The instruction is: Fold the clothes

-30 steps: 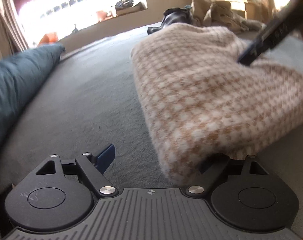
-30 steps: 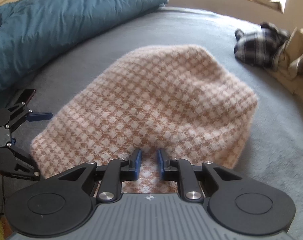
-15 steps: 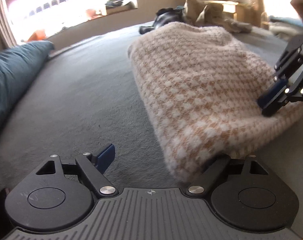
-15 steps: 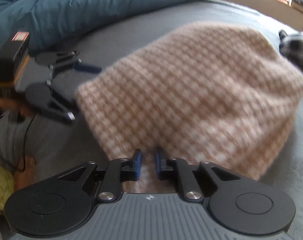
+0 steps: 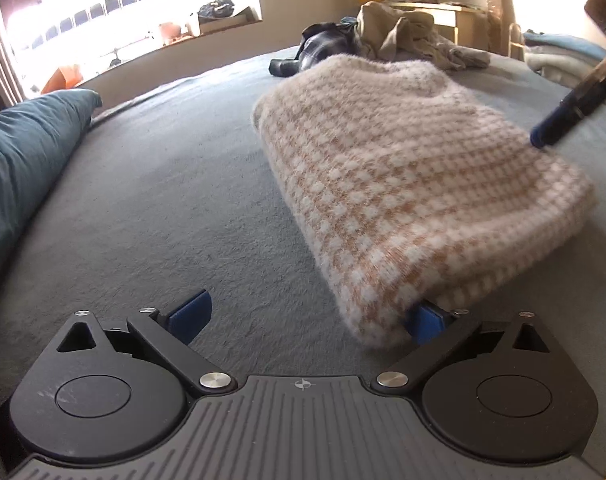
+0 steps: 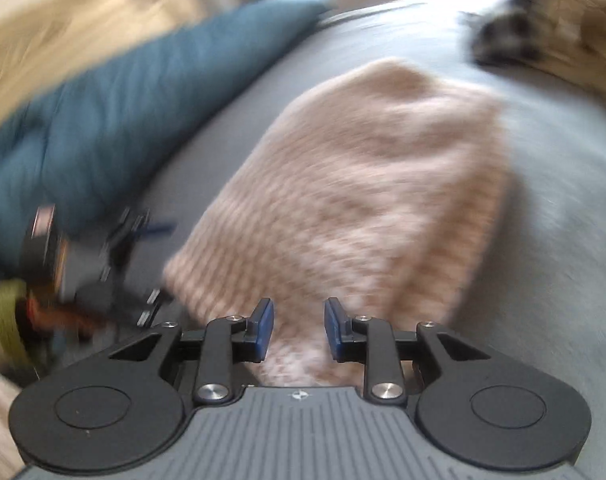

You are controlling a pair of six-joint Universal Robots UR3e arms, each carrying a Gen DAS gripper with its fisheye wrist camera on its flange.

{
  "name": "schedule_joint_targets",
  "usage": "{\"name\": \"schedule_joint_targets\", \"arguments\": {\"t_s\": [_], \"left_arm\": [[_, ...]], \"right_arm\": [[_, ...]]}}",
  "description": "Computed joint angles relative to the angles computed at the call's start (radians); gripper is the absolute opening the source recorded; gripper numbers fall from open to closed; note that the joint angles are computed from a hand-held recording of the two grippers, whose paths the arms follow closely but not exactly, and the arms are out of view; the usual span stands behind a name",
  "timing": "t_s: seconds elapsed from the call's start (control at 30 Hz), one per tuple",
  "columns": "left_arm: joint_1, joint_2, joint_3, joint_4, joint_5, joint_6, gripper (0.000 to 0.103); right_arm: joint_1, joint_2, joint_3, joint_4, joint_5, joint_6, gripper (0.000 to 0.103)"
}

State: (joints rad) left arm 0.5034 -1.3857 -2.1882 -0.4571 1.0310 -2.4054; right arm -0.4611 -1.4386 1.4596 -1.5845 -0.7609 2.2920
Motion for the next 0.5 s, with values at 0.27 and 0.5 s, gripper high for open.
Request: {"name": "schedule_joint_targets", "arguments": {"t_s": [0.27, 0.5], "left_arm": [[0.071, 0.071, 0.145, -0.236, -0.126, -0.125, 0.101], [-0.197, -0.241, 0.362, 0.040, -0.014, -0.277, 0.101]], "right_arm": [[-0.141, 0.011, 0.076, 0.181, 0.011, 0.071, 0.038], [-0.056, 0.075, 0.012, 0.130, -0.057, 0.060, 0.040]]}}
